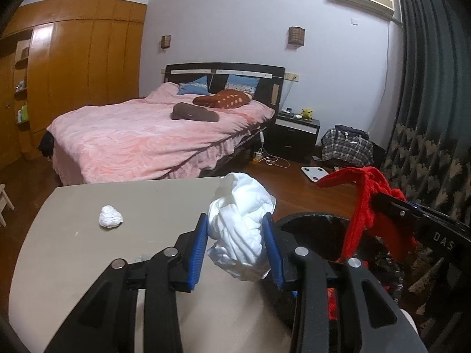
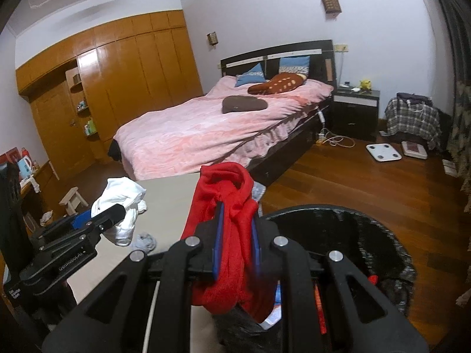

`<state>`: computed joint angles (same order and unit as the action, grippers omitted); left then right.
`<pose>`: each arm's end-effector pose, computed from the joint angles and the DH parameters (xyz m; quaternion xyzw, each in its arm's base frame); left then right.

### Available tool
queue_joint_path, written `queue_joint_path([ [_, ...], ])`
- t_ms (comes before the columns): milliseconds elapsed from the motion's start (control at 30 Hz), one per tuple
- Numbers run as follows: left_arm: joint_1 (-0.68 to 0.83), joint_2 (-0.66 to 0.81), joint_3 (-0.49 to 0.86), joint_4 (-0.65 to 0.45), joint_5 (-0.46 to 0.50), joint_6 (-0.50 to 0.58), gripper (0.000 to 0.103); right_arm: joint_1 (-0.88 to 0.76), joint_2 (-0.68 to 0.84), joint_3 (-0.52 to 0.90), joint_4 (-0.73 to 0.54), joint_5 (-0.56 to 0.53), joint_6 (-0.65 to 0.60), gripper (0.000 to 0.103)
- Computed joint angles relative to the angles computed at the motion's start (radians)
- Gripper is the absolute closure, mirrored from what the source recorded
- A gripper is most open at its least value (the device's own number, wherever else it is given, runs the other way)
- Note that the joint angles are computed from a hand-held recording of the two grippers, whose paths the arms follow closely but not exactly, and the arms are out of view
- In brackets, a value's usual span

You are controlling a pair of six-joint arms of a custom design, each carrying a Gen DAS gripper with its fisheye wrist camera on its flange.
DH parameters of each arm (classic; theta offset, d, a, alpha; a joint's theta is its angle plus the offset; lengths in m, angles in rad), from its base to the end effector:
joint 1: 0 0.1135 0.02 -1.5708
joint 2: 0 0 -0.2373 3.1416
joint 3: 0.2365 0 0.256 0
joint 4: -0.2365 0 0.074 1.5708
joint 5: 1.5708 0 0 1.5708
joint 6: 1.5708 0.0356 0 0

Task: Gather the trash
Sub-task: 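Carry the white tissue and red cloth over the bin with both grippers, then open both grippers to drop the tissue and red cloth into the bin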

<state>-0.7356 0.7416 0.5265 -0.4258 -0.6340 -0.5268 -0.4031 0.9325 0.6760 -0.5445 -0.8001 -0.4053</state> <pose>0.1500 -0.1073 0.2179 -0.0505 0.8592 -0.0265 0.5084 0.1970 -0.0563 0.2280 -0.1472 0.8535 0.1959 0.4599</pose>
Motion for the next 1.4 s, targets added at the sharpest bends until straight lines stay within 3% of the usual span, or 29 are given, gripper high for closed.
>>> queue_joint_path([
  [367,-0.134,0.205,0.062,0.125,-0.033,-0.032,0.066,-0.246,0.093,0.051,-0.080,-0.100,-0.181,0.088],
  [767,-0.222,0.442,0.154,0.264,-0.034,-0.012,0.066,-0.401,0.249,0.091,-0.074,-0.122,-0.324,0.088],
  [1400,-0.158,0.741,0.277,0.402,0.101,0.018,0.066,-0.383,0.482,0.120,0.122,-0.024,-0.262,0.087],
])
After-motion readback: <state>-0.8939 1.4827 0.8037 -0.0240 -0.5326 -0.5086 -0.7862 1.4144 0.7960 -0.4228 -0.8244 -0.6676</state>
